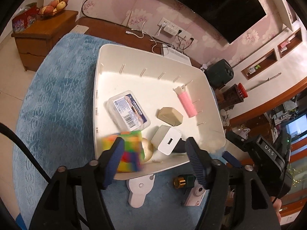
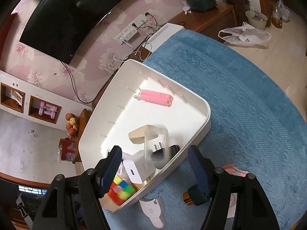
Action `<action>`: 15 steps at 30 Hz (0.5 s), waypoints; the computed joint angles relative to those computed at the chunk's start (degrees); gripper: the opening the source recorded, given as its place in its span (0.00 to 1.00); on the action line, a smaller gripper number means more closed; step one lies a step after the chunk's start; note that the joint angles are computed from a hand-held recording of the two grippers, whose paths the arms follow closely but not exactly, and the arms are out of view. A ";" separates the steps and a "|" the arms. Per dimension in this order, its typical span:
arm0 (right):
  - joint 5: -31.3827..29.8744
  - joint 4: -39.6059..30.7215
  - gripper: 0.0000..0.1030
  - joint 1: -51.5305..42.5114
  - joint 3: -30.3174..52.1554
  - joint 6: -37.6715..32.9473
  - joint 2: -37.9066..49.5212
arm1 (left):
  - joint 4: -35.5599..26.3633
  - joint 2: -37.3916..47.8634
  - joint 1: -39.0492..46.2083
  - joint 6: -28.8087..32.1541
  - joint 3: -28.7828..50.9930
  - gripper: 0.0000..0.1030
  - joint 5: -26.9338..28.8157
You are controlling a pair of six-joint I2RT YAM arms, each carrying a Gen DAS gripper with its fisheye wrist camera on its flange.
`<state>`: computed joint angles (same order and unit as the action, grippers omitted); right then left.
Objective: Organize rigid objects
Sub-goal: 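Lower the cube and clear box into the tray and open both tools, then move both tools back over the white holder and white toy device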
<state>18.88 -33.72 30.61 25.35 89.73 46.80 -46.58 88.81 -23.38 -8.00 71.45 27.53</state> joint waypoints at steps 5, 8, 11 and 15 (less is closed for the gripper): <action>2.05 -4.82 0.75 2.78 0.33 1.15 -3.97 | -0.20 -2.64 -1.32 -1.44 -1.02 0.77 -1.79; 3.51 -8.66 0.76 5.49 0.93 2.01 -6.48 | -0.76 -4.67 -2.53 -2.55 -2.03 0.78 -3.06; 5.24 -12.88 0.76 8.91 1.74 3.11 -8.51 | -1.11 -7.24 -4.22 -3.46 -3.54 0.79 -4.95; 7.56 -18.99 0.76 14.48 2.87 4.91 -11.04 | -1.91 -10.94 -7.42 -5.29 -5.47 0.80 -8.22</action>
<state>26.44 -52.70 45.09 28.22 94.64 35.76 -48.49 77.87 -30.79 -13.29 65.98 19.31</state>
